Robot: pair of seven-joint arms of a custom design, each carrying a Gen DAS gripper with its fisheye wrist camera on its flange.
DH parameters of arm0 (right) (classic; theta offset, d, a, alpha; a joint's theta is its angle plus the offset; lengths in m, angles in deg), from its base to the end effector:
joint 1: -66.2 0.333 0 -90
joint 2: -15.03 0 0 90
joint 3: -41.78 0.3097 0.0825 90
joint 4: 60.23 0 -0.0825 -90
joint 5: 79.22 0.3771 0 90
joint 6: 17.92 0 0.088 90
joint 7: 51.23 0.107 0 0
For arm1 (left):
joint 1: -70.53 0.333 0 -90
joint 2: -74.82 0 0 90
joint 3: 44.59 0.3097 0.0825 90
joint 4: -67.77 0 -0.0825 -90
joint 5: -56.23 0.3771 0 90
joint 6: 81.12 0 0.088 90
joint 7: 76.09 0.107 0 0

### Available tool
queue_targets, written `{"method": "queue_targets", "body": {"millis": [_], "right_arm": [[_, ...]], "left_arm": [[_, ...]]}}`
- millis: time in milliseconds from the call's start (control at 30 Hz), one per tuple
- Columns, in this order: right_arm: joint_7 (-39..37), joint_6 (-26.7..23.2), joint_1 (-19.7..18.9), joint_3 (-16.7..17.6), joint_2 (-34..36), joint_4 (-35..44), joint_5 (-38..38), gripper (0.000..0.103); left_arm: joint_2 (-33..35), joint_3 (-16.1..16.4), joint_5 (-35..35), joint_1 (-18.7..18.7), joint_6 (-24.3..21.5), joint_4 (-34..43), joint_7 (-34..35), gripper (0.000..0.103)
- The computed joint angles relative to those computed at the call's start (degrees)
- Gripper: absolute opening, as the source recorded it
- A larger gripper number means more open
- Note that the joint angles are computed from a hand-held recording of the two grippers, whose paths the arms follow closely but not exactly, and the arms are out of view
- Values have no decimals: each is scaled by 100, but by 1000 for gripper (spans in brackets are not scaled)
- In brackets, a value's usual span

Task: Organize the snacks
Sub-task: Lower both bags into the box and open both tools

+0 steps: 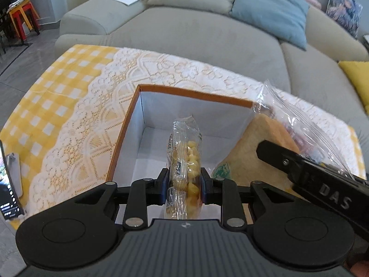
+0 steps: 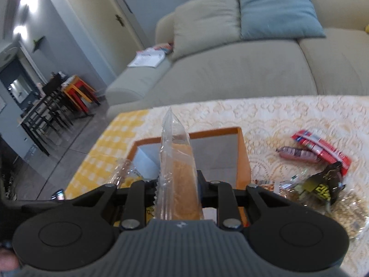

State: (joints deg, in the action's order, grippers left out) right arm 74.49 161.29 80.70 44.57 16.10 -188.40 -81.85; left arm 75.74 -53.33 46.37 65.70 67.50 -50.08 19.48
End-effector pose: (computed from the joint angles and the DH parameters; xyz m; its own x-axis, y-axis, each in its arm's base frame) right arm 0.5440 0.1734 0.4650 -0.0868 -0.9041 -0.4185 -0.6767 0.3618 -0.6413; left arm 0.5716 -0.1342 0.4830 -0.2349 -0.9664 0.1046 -0.8529 0.1533 -0.4990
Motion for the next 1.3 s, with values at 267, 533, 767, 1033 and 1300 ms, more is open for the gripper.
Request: {"method": "queue_targets", "body": {"millis": [267,533,767,1033,1300], "right_arm": [[479,64,143,-182,801,639,-153,21],[-217,-260,-20,26,1160,1044,410,22],[-155,-749,470,-576,995,1139,-802,35],[82,-877,283,-565,547,804,-1500,35],[-303,-906,-58,-240,192,404,-1345,22]], "left_arm": [[679,11,744,-34,61,501,-260,28],[949,6,1047,-17,64,725,-443,28],[922,-93,376,142,-173,769,-125,41],[658,-216,-841,273,-430,623,688,48],[365,-114,-1202,167,-488,337,1017,34]]}}
